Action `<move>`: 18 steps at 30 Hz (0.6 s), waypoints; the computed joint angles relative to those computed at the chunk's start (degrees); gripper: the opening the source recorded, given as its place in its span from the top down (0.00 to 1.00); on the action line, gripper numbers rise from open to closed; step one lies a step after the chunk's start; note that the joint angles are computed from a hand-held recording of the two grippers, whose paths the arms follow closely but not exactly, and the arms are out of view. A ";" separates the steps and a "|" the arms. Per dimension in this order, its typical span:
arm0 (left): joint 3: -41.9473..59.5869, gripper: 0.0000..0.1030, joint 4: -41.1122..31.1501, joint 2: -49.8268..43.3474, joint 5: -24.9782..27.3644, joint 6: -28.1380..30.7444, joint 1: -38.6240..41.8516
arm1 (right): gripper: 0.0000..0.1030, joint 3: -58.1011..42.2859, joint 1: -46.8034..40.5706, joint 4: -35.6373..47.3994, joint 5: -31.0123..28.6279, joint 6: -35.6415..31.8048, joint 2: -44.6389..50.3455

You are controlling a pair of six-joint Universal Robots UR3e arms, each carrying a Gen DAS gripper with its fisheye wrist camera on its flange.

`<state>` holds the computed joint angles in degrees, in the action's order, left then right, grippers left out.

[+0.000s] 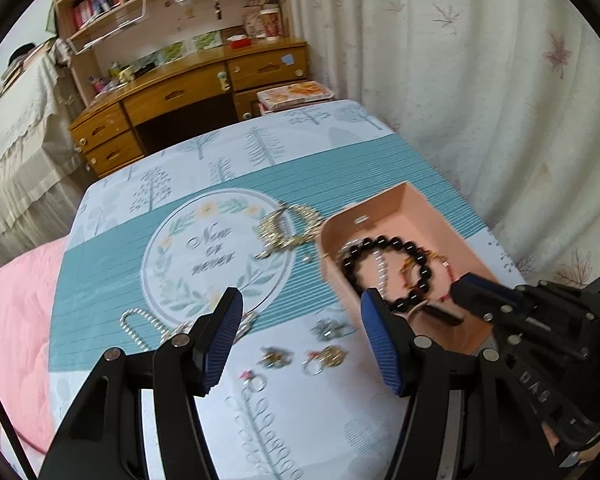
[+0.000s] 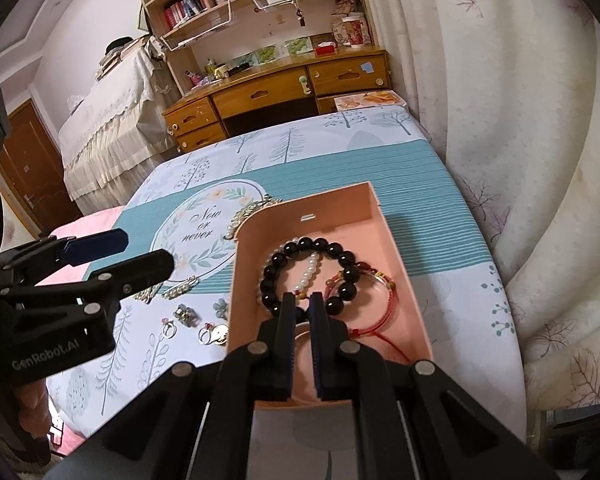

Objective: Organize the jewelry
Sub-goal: 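Withdraw both tools from the box toward the remaining jewelry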

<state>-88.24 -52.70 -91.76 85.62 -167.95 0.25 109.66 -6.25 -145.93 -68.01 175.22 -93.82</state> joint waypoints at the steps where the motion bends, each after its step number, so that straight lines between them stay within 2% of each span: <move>1: -0.73 0.42 0.06 0.65 -0.09 0.14 0.67 | 0.93 -0.26 0.63 0.21 -0.56 0.04 -0.09; 10: -8.16 0.41 -0.35 8.46 -2.67 3.23 13.38 | 0.93 -7.80 5.85 4.85 -3.70 -0.23 2.77; 14: -8.09 0.41 -1.21 9.59 -4.48 5.03 19.76 | 0.93 -19.02 8.24 12.13 -2.84 -1.36 8.74; 18: -3.39 0.41 -4.80 6.94 -7.15 6.73 26.70 | 0.93 -36.43 10.56 23.00 -1.74 -2.58 18.74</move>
<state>-91.63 -57.49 -84.81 78.47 -161.23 26.95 73.23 4.31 -122.93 -69.75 172.63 -75.08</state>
